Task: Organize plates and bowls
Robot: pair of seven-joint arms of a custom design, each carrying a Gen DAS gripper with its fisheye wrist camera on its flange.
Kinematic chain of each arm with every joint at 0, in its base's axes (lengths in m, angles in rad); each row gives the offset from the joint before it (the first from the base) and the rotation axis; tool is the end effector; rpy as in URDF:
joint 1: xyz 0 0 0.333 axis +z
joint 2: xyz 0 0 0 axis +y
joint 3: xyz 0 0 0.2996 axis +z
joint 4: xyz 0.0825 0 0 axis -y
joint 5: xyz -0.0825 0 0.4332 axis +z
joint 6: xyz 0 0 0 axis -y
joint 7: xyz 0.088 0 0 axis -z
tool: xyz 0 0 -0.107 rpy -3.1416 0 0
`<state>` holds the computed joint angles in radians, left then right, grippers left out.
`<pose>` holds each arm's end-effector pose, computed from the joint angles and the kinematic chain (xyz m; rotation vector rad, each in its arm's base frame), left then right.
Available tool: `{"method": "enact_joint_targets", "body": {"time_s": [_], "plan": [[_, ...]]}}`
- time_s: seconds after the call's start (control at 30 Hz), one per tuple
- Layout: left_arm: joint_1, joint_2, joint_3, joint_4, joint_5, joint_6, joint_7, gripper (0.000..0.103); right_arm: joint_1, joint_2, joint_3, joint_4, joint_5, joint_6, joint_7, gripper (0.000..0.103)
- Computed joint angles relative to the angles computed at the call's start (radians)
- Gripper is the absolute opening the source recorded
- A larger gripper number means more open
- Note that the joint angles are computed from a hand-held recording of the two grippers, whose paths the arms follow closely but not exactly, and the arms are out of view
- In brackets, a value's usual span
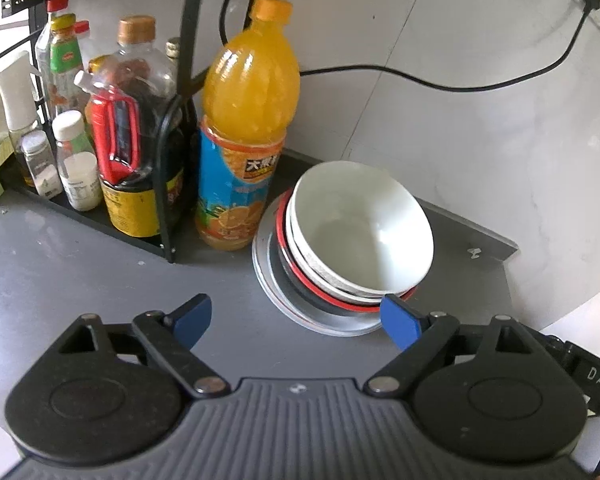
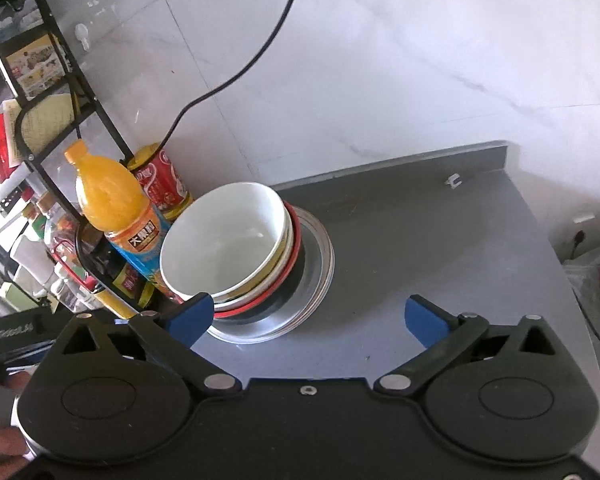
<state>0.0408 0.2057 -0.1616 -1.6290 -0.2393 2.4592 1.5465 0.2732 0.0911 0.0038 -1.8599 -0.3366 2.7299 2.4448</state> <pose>0.7110 -0.0768 0.5424 -2.0147 1.9069 -0.8989 0.6500 0.1977 0.5234 -1.3780 1.9552 -0.5086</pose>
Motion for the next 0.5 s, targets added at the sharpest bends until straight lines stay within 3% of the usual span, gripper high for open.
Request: {"method": "enact_joint_targets", "body": {"time_s": [0.13,0.5], "plan": [[0.039,-0.048,0.007,-0.037,-0.082,-0.047,0.096,0.091,0.030,-0.039,0.012,-0.027,-0.122,-0.025,0.175,0.103],[0.093,-0.173,0.087,-0.101,-0.212,-0.197,0.382,0.100,0.084,-0.079,0.095,-0.002,-0.289,-0.155,0.421,0.103]]}}
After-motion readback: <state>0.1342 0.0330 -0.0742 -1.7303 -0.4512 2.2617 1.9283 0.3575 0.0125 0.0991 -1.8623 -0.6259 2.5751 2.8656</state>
